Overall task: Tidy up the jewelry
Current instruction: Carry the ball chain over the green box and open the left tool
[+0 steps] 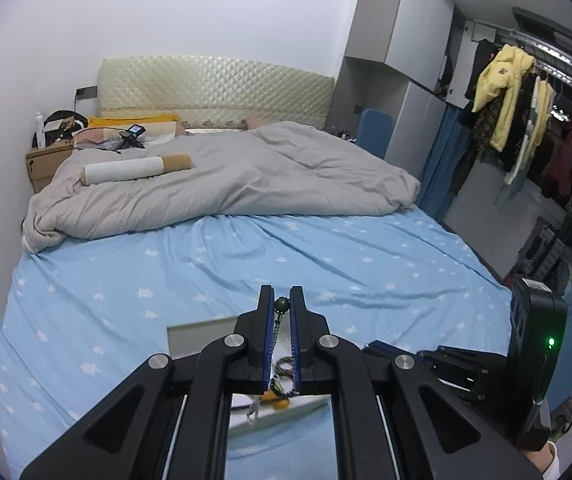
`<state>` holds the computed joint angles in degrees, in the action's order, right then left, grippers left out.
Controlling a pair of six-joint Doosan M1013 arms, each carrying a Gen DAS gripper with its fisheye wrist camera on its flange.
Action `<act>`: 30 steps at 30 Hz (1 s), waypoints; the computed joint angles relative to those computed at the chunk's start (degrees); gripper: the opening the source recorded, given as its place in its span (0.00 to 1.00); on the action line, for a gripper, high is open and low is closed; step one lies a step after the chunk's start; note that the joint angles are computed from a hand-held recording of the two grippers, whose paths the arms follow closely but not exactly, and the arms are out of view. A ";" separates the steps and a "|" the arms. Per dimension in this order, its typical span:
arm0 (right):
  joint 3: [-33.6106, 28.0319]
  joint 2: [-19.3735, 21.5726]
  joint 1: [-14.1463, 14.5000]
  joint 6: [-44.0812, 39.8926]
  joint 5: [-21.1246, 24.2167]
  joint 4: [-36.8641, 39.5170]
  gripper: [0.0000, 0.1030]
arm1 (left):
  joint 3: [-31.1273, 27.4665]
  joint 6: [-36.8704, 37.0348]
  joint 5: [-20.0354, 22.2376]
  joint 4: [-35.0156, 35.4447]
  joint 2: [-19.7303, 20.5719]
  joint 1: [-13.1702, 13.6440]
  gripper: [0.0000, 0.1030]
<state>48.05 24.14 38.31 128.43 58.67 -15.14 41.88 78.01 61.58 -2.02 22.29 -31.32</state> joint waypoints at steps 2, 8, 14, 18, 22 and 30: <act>-1.52 1.02 -0.68 -0.93 0.96 1.22 0.04 | -2.78 -0.28 1.82 0.35 1.84 0.37 0.05; -5.43 4.35 -2.23 -3.12 4.41 3.19 0.04 | -7.94 -0.45 7.07 -0.73 6.94 1.89 0.05; -7.64 7.70 -3.84 -4.45 7.55 6.02 0.04 | -5.15 -0.62 8.88 -2.64 8.55 2.91 0.05; -8.62 9.69 -4.44 -5.69 9.72 7.72 0.04 | -1.81 -0.69 9.13 -3.47 8.68 3.02 0.05; -7.27 10.28 -4.74 -5.41 9.45 8.34 0.04 | 1.24 -0.61 9.45 -4.79 8.71 3.13 0.05; -2.92 9.47 -5.19 -3.98 7.60 10.31 0.05 | 4.67 -0.47 10.27 -6.18 8.59 2.98 0.06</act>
